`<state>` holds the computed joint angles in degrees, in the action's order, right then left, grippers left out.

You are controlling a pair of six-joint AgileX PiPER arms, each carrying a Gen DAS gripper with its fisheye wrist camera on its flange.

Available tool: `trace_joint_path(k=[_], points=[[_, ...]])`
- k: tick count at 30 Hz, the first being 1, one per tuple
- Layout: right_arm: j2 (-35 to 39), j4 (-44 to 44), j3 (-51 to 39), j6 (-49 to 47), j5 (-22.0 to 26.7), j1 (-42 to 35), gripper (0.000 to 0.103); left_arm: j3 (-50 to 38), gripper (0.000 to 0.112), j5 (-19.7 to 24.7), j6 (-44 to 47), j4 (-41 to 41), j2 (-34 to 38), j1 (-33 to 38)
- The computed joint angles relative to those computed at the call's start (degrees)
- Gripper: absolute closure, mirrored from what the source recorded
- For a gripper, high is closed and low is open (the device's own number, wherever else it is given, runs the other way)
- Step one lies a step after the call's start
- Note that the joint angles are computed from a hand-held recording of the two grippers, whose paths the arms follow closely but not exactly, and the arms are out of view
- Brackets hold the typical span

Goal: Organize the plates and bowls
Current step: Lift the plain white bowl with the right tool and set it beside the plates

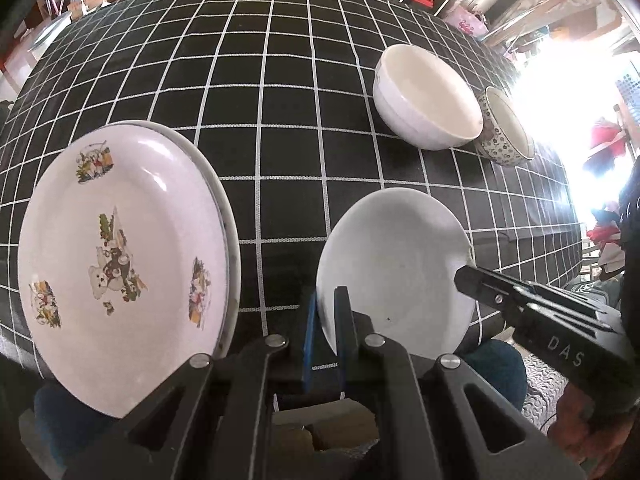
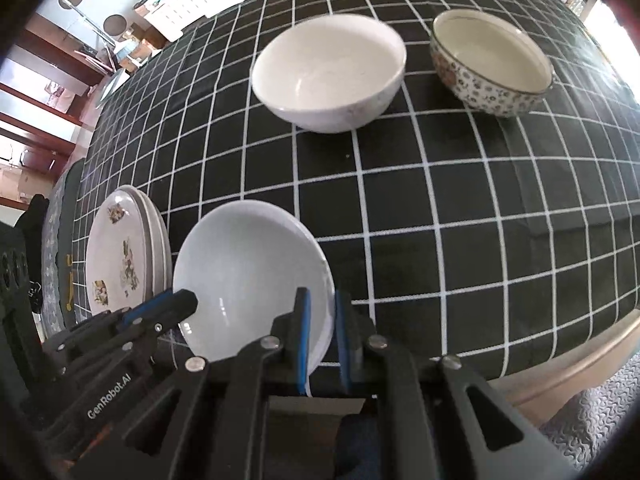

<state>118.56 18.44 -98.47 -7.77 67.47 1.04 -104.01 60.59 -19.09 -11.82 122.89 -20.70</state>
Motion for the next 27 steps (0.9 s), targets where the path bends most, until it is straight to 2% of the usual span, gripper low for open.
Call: trace_joint_path(k=[6,10,16,22,27], points=[[-2.6,-0.8,0.5,-0.2,-0.5,-0.4,0.086,2.0,0.105,-1.0,0.5,-0.5,-2.5,0.4],[-5.3,-1.4,2.4,-1.0,-2.0,-0.1,0.086,2.8,0.105,-2.4,0.0,2.6,-5.6,-1.0],[-9.6,-1.7,3.3,-3.2,-4.2,-0.4,0.086,-0.5,0.105,-1.2,0.6,4.5,-7.9,-2.6],[-10.0,-1.1,-2.0,-4.9,-2.9,-1.8,0.084,-6.7,0.103,1.5,1.2,5.4,-7.9,-3.5],[-8.4,-1.4,-7.4,-6.3,-0.6,-2.3,0.059,-16.0,0.096,6.3,1.9,6.7,-4.3,-3.7]])
